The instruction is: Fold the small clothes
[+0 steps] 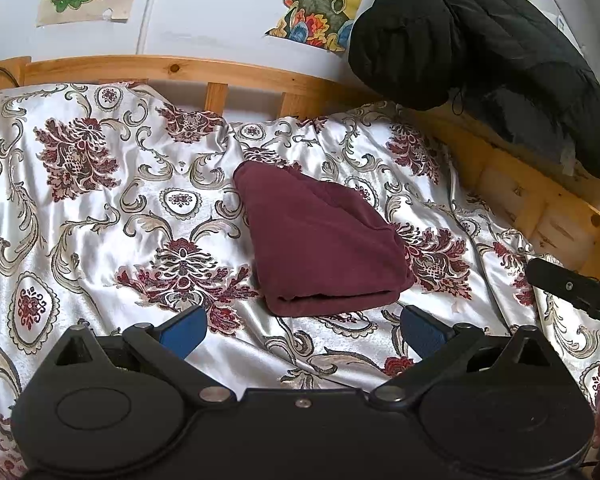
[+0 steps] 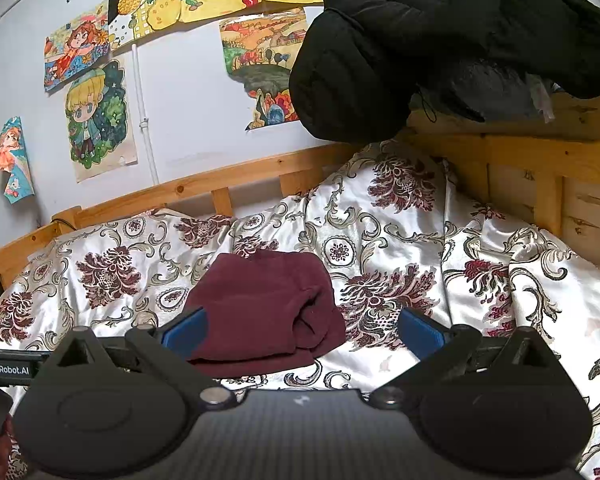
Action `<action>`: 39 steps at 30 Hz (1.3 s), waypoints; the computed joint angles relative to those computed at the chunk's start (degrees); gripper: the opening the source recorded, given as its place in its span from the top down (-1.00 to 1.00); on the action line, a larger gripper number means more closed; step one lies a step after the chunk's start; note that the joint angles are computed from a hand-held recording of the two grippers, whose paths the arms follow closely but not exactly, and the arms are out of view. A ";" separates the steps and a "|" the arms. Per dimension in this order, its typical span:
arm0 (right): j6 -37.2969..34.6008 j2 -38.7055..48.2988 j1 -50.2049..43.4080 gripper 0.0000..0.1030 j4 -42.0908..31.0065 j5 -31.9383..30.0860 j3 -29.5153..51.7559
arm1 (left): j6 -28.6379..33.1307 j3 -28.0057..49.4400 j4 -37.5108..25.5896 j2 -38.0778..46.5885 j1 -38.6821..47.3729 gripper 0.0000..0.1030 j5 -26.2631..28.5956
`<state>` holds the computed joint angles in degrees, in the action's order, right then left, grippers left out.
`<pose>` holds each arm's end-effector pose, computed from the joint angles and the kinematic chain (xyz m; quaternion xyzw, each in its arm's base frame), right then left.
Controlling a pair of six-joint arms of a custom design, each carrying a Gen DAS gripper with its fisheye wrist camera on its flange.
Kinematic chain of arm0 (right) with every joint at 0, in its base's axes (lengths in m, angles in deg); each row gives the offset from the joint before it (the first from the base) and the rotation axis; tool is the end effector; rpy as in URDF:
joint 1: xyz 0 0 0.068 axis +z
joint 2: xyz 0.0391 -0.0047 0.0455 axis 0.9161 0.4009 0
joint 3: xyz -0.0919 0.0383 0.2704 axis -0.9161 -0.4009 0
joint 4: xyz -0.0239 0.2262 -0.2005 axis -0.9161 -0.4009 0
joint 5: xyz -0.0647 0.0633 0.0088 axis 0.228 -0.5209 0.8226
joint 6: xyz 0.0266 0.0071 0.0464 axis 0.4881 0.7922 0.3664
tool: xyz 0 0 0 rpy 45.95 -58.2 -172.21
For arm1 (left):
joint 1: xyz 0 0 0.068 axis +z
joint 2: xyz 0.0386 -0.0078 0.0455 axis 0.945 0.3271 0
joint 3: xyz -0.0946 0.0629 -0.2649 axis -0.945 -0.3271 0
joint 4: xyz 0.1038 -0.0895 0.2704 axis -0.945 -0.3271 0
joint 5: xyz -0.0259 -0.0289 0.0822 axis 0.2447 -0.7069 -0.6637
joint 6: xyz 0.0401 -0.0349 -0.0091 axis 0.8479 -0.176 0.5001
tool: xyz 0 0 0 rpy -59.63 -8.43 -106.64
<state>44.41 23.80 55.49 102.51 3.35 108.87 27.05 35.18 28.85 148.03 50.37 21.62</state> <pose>0.3311 -0.0373 0.1118 -0.1828 0.7894 0.2562 0.5271 0.2356 -0.0713 0.1102 -0.1958 0.8498 -0.0178 0.4890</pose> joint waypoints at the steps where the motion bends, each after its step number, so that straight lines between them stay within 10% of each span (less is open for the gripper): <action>1: 0.01 -0.02 0.01 -0.99 0.02 0.04 -0.02 | -0.10 0.07 -0.07 0.12 -0.13 -0.99 -0.07; 30: -0.41 0.60 -0.10 -0.99 -0.36 0.08 0.30 | -1.18 -0.49 0.16 -0.15 -0.24 -0.99 -0.22; 39: -0.53 0.74 -0.10 -0.99 -0.41 0.10 0.35 | -3.81 7.90 -14.78 5.12 -6.97 -0.99 -17.32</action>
<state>43.88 24.54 55.40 102.10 3.45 109.21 23.24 43.08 14.07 153.15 43.40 4.30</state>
